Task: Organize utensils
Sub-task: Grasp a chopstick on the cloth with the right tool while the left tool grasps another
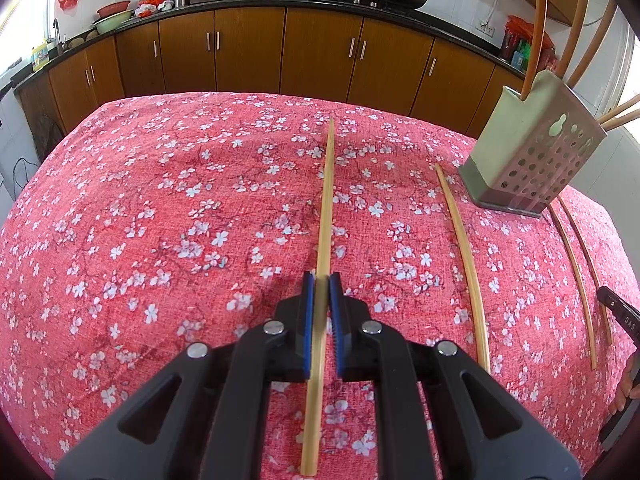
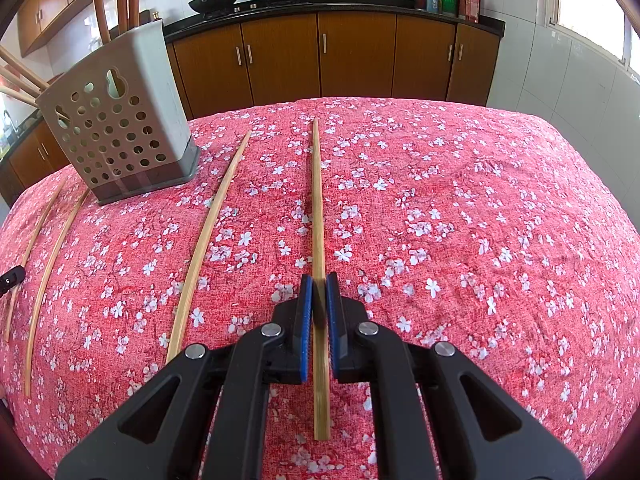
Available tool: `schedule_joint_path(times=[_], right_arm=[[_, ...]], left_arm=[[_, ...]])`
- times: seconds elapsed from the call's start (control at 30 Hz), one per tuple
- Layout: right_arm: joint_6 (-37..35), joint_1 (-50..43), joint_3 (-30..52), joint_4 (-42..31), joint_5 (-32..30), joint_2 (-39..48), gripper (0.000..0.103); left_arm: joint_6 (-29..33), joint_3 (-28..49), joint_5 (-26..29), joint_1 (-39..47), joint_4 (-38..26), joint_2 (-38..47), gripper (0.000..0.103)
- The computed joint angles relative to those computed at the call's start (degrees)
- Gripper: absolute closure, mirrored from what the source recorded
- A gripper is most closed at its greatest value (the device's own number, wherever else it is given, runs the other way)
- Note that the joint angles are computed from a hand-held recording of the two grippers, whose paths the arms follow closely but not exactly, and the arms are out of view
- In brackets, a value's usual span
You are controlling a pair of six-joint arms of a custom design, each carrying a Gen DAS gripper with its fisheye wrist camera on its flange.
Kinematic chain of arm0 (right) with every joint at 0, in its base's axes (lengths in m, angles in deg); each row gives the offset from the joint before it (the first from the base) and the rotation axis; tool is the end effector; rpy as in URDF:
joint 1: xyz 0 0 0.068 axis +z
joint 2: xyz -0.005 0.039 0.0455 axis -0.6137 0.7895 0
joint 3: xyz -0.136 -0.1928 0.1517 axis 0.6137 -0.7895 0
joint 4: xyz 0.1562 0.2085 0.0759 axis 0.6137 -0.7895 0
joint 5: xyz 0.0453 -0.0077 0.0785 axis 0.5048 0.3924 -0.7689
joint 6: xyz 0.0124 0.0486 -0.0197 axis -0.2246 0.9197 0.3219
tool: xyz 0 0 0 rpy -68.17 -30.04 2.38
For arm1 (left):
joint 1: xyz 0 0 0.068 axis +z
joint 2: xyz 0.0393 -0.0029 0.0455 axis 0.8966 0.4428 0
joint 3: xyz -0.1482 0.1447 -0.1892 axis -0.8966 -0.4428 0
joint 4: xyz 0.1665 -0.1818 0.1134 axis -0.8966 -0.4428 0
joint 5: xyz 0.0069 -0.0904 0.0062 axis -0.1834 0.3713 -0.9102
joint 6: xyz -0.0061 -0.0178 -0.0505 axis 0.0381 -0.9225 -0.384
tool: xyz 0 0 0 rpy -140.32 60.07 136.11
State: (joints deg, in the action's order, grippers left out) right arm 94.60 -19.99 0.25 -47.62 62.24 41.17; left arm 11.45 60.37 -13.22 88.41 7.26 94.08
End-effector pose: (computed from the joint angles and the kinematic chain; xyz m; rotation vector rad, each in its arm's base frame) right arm 0.2496 0.0789 0.1866 -0.1813 2.4207 0.1562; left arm 0.1602 0.0678 0.2001 -0.4381 2.4056 0.0097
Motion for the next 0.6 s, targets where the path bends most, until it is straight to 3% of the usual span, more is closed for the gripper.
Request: schedule_joint_path(times=[0.6], right_arm=[[0.0, 0.0, 0.1, -0.1, 0.1, 0.1, 0.095]], left_arm=[[0.0, -0.1, 0.2, 0.1, 0.0, 0.0, 0.091]])
